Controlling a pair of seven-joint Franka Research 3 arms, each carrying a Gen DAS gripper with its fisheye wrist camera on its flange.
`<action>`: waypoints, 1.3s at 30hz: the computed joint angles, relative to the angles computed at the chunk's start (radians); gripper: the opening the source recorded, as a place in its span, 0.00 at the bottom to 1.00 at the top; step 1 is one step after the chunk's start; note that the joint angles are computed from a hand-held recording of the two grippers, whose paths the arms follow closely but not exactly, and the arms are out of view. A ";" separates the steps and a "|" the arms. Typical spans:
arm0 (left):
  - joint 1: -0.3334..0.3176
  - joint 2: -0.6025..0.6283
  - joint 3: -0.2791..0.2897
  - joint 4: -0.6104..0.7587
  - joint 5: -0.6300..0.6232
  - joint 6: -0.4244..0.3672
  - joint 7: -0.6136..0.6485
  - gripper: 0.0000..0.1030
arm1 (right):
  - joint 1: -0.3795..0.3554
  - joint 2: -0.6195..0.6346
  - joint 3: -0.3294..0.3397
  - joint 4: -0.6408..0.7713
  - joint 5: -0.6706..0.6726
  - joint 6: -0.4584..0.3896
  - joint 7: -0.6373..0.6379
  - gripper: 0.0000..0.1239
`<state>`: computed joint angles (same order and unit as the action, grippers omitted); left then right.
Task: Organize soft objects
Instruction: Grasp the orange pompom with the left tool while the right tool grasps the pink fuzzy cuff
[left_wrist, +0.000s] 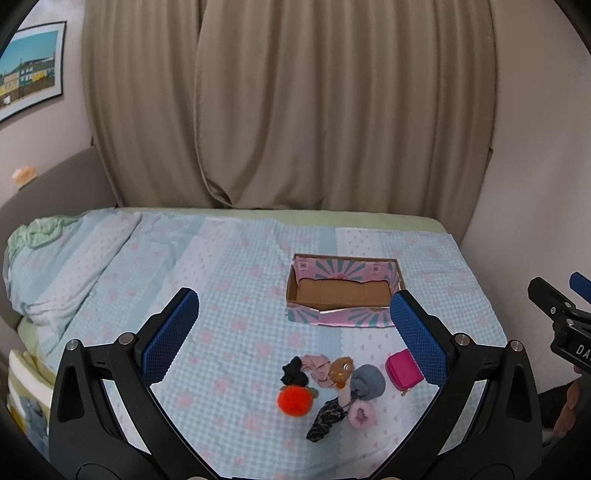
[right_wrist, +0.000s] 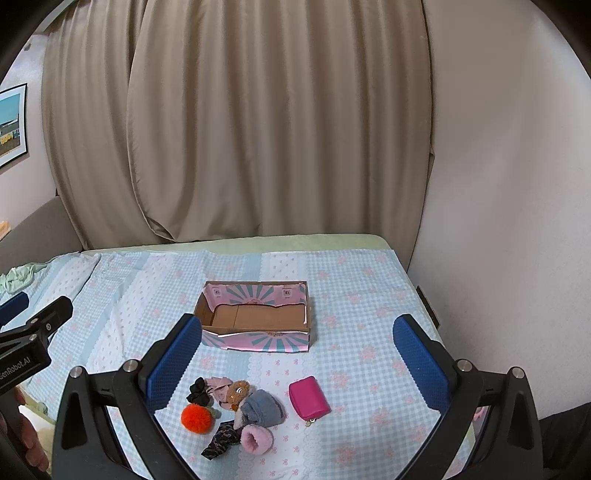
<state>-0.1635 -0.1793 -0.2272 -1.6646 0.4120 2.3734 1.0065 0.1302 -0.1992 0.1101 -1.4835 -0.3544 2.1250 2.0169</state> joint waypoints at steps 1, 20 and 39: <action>0.000 0.001 0.004 0.005 -0.012 -0.013 0.005 0.99 | 0.000 0.004 -0.001 0.006 0.006 -0.005 0.002 0.83; 0.005 0.018 0.119 -0.256 -0.392 0.041 0.463 0.99 | 0.008 -0.046 0.039 -0.269 0.059 -0.019 0.302 0.83; 0.070 0.362 0.041 -0.327 -0.592 0.274 0.748 0.97 | 0.067 0.053 0.039 -0.610 -0.032 0.202 0.841 0.83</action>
